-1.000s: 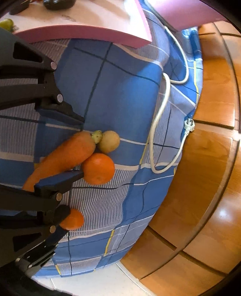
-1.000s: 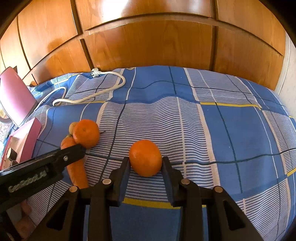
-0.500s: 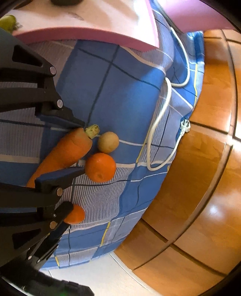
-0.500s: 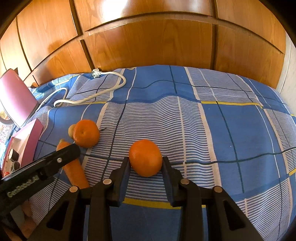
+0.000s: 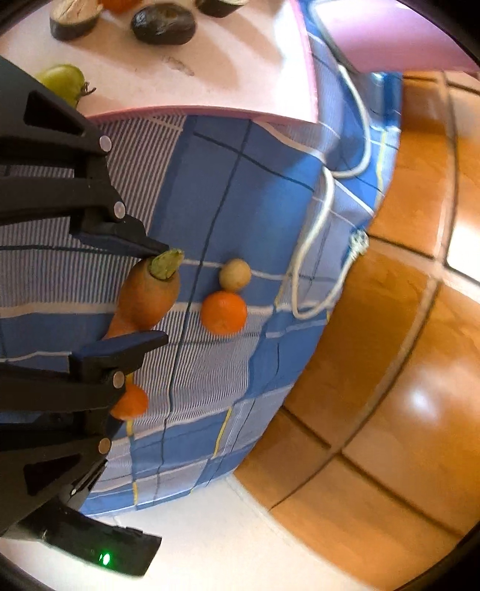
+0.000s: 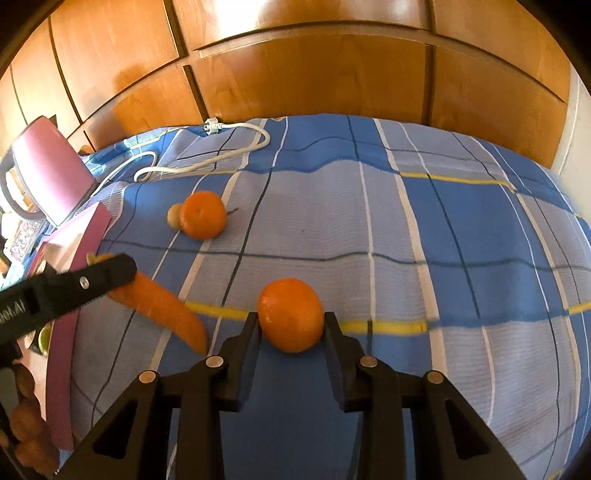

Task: Organize fruits
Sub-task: 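Grasp the carrot with the left gripper while the right gripper grasps the orange, then lift the carrot with the left gripper while the right gripper holds the orange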

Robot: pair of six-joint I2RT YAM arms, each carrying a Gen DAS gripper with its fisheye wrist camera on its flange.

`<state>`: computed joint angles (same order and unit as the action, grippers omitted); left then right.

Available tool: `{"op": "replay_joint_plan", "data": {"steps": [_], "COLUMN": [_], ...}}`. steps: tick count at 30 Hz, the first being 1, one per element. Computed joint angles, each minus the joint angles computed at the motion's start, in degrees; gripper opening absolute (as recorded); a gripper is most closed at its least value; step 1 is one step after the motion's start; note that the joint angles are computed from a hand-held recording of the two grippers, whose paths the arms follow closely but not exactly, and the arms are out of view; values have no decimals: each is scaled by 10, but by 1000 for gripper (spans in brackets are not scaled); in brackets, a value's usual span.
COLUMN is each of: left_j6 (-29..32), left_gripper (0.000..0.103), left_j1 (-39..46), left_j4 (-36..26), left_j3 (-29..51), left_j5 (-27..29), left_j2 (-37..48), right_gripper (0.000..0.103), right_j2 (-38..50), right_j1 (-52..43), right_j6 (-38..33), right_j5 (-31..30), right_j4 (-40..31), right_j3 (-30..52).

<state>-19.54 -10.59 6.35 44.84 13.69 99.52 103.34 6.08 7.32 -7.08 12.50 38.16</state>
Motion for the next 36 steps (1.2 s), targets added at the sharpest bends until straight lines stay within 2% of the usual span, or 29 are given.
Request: {"op": "replay_joint_plan", "data": {"steps": [13, 19, 26, 29, 36], "left_j6": [63, 72, 92, 105, 175], "left_gripper": [36, 34, 35, 41, 46], "left_j1": [-23, -42, -63, -74, -98], "left_j4": [-1, 2, -4, -9, -48], "left_j3": [-138, -175, -183, -182, -153], "left_j5": [2, -2, 2, -13, -25], "left_j2": [-137, -152, -152, -153, -134], "right_gripper": [33, 33, 33, 34, 34], "right_j2": [-78, -104, -118, -115, -112], "right_j1": [11, 21, 31, 35, 22], "right_j6": [16, 26, 32, 33, 22], "right_j5": [15, 25, 36, 42, 21], "right_j4": [4, 2, 6, 20, 50], "right_j3": [-90, -114, -133, -139, -154]}}
